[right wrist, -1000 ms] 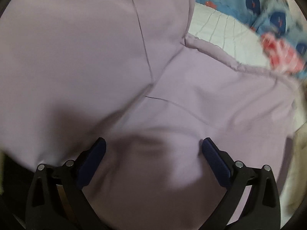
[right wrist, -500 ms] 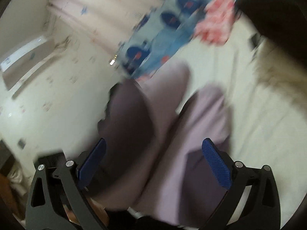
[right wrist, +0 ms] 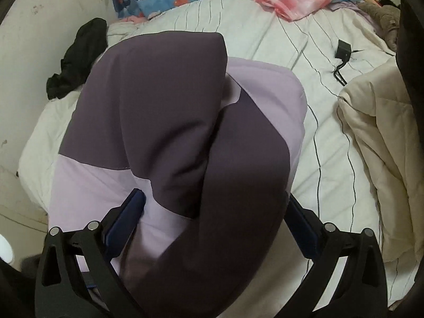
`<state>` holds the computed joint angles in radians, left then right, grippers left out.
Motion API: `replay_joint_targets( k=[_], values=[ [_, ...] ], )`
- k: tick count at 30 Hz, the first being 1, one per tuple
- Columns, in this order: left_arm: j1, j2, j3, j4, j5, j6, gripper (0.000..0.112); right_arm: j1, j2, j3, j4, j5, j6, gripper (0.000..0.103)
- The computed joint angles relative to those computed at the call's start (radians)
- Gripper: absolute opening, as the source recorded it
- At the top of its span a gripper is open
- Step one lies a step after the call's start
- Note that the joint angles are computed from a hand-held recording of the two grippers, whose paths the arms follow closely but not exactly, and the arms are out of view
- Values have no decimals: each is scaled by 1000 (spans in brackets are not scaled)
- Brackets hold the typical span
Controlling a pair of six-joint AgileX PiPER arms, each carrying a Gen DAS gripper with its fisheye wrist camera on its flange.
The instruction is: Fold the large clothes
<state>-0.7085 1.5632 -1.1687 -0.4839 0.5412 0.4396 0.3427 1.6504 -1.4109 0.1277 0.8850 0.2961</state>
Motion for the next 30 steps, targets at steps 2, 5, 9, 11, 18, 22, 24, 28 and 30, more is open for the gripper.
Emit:
replay_joint_targets(
  k=[2,5,9,11,18,22,24,28,30],
  values=[
    [100,-78,30,-164,130,146,55,41,-6,-5,-93,13,70,97],
    [278,-239,113,-277,200,245,69,73,-5,-4,-222,54,142,97],
    [558,-150,51,-341,280,258,77,92,-16,24,-305,83,183,97],
    [635,-18,-21,-363,334,238,77,125,-39,49,-384,122,238,97],
    [708,412,-209,-610,586,264,98,129,-97,238,-400,-3,376,97],
    [649,328,-171,-591,491,327,97,100,-140,401,-336,-294,487,97],
    [661,277,-149,-615,493,380,93,123,-147,434,-341,-411,555,96],
    [766,122,-153,-586,493,443,91,231,-35,276,-436,-480,687,93],
    [880,73,-169,-559,531,469,91,278,58,149,-393,-542,632,90]
  ],
)
